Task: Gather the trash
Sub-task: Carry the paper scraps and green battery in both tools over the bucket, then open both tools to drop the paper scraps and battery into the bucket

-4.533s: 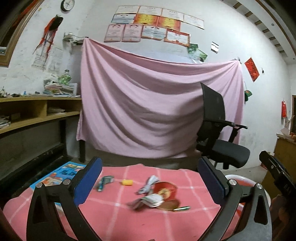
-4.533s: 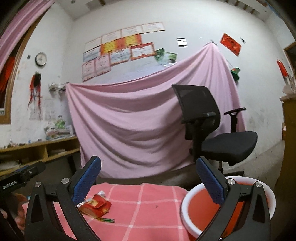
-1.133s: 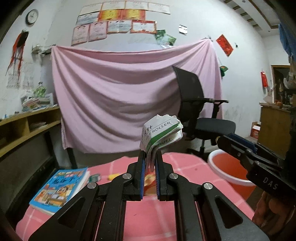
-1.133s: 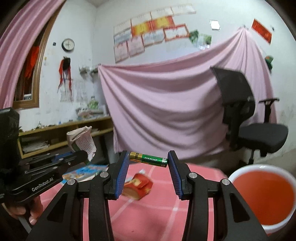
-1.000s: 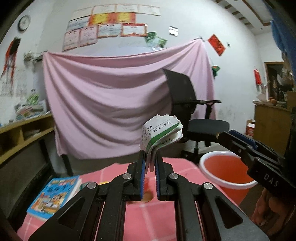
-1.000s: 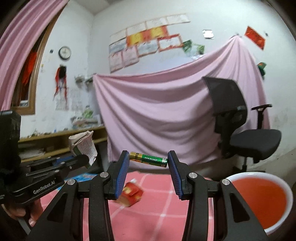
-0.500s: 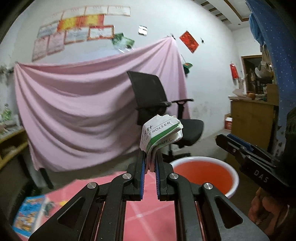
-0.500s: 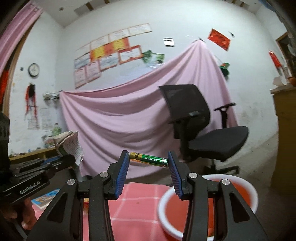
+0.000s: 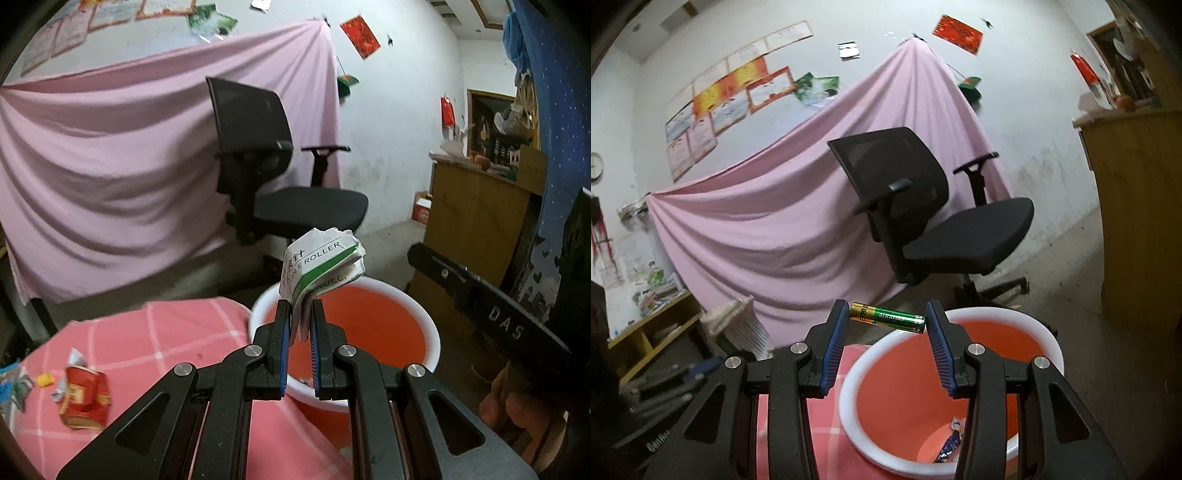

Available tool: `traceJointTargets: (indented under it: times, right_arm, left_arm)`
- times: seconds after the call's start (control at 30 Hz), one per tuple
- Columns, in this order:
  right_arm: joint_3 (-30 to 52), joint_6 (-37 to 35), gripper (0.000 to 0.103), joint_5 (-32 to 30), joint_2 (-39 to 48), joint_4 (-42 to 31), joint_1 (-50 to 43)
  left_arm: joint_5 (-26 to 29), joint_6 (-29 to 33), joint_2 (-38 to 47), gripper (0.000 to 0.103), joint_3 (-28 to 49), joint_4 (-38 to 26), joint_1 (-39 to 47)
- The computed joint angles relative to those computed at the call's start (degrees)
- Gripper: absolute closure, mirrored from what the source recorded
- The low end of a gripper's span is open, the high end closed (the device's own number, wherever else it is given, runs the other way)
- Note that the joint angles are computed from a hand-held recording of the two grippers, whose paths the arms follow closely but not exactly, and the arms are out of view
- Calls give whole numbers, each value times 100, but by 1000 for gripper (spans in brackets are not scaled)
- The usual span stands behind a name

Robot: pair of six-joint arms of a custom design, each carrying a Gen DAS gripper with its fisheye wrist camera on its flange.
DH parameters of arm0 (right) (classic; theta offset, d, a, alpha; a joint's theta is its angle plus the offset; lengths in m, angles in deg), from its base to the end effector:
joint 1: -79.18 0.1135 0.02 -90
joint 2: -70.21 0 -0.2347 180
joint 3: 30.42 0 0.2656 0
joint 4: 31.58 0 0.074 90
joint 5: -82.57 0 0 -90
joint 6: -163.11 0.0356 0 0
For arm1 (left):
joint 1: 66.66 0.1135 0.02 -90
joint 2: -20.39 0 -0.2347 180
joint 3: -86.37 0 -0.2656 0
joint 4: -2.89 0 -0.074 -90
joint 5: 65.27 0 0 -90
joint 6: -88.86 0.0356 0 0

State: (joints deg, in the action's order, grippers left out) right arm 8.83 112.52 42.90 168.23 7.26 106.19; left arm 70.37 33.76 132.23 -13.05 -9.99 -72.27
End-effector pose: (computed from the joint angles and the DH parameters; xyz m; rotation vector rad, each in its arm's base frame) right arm 0.2631 0.1034 0.0858 0.7404 1.6299 -0.0154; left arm 0.4009 -0.0650 0.1247 1.0831 1.8500 -0.6335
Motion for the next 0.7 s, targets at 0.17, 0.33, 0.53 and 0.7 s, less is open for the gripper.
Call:
traceJointTargets:
  times: [0.17,0.33,0.53,0.7]
  right_arm:
    - [-101,467,62,-426,-111,-383,-334]
    - [-98,819,62,-1001,-99,-714,-634]
    - [-132,1028,61,-1423,-45,-758,-793]
    - [-56,1073,61,-1529,-39,-948,-815]
  left_arm:
    - [-359,26,250,95,216,-244,-315]
    - [-806,-53,458,95,372,-402,-611]
    - [-1042,-78,658,95,668,-733,-813]
    - [-1118,-21,854,92,861,-939,-826]
